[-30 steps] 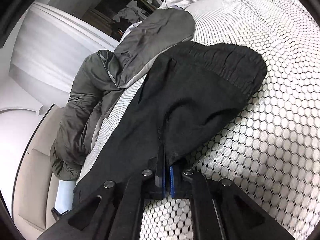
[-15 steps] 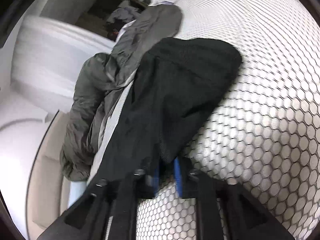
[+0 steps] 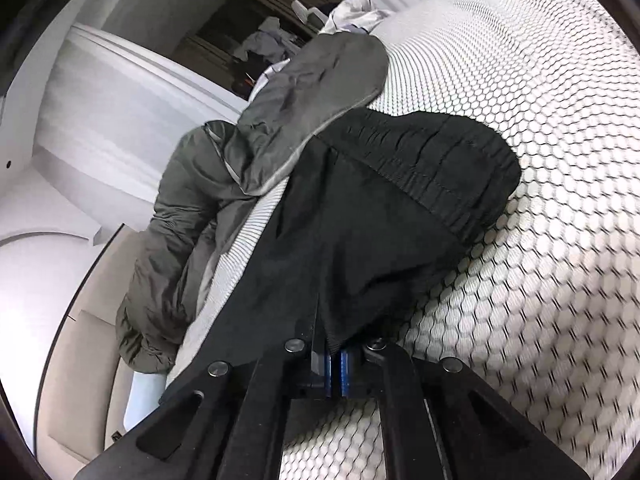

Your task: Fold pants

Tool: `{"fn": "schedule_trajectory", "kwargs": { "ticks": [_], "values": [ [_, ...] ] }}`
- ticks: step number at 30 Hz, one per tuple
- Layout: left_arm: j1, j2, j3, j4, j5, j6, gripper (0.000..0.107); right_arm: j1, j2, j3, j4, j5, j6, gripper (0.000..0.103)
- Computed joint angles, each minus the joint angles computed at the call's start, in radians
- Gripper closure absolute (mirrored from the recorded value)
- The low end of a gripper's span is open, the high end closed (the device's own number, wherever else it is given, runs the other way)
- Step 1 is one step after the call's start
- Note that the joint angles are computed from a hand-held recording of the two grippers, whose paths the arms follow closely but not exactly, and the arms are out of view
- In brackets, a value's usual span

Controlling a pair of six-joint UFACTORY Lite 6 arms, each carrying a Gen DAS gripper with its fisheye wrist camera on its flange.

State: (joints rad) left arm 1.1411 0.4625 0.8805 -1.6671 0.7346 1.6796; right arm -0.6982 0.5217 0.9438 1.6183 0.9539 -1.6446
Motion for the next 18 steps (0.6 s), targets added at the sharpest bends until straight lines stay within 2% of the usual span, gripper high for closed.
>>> {"fn": "schedule_trajectory", "kwargs": {
  "ticks": [7, 11, 14, 18],
  "values": [
    [0.167, -0.058, -0.094, 0.127, 0.092, 0.037, 0.103, -0.149, -0.129, -0.155, -0.108, 0.056, -0.041, 0.101],
    [0.288, -0.165, -0.205, 0.221, 0.132, 0.112, 0.103, -0.317, -0.126, -0.196, -0.251, 0.136, -0.045, 0.101],
    [0.380, -0.235, -0.254, 0.303, 0.174, 0.131, 0.103, -0.390, -0.133, -0.211, -0.322, 0.170, -0.063, 0.101],
    [0.447, -0.330, -0.322, 0.346, 0.173, 0.182, 0.103, -0.460, -0.123, -0.205, -0.384, 0.196, -0.073, 0.101]
  ]
}}
